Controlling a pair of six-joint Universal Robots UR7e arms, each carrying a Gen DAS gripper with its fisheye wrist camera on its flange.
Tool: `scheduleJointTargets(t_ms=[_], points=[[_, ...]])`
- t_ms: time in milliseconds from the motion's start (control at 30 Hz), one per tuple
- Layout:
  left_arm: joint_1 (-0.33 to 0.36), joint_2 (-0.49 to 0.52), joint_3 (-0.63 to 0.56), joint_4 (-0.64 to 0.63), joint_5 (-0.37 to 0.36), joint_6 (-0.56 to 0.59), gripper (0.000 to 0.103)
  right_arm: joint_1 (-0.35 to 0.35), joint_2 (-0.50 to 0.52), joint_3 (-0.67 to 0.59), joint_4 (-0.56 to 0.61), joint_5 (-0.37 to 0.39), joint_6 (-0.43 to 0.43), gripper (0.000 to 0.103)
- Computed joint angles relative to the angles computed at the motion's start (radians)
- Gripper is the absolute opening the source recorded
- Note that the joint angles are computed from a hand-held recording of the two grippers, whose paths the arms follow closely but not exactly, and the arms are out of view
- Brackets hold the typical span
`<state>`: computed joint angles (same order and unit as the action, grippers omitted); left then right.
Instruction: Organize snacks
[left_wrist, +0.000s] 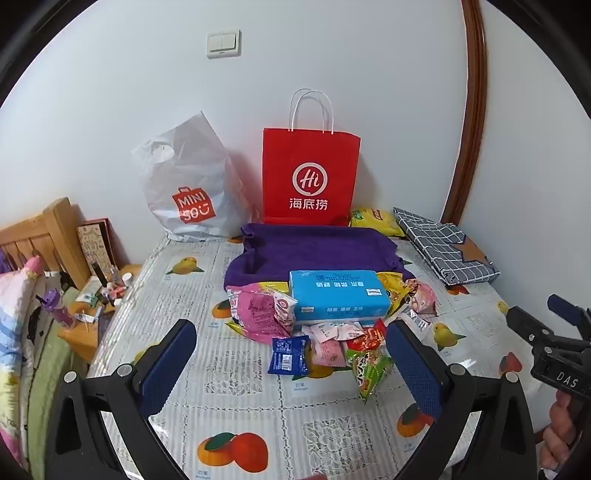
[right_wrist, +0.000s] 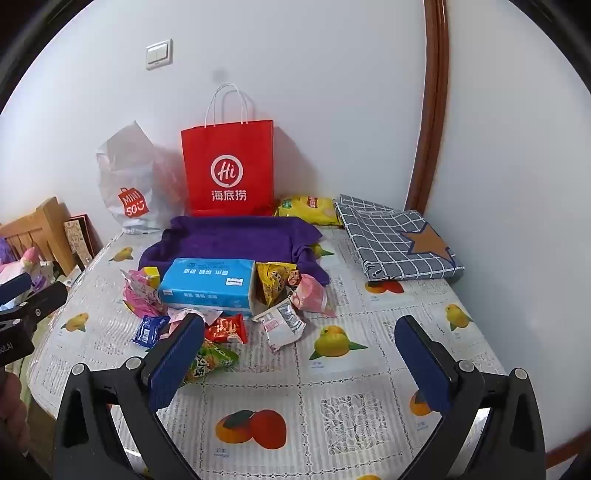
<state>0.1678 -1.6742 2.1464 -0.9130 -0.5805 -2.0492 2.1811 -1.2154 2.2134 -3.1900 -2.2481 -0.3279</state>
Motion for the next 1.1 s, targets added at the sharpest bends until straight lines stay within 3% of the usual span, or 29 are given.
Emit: scheduleJointTargets(t_ms=[433, 567, 1100], points=[[0.007, 0.047, -0.007, 0.001, 0.016, -0.009, 0.103, -0.001, -0.020, 0.007, 0.023, 0.004, 0.034, 0.102], [-0.023, 0.025, 0.010, 0.020, 0.000, -0.031, 0.103, -0.001, -0.021, 0.005, 0.026, 0.005, 0.031, 0.102], [-0.020, 0.027, 0.002, 0.012, -0.002, -0.021, 0.103, -0.002, -0.028, 0.007, 0.032, 0.010, 0.033, 0.102]])
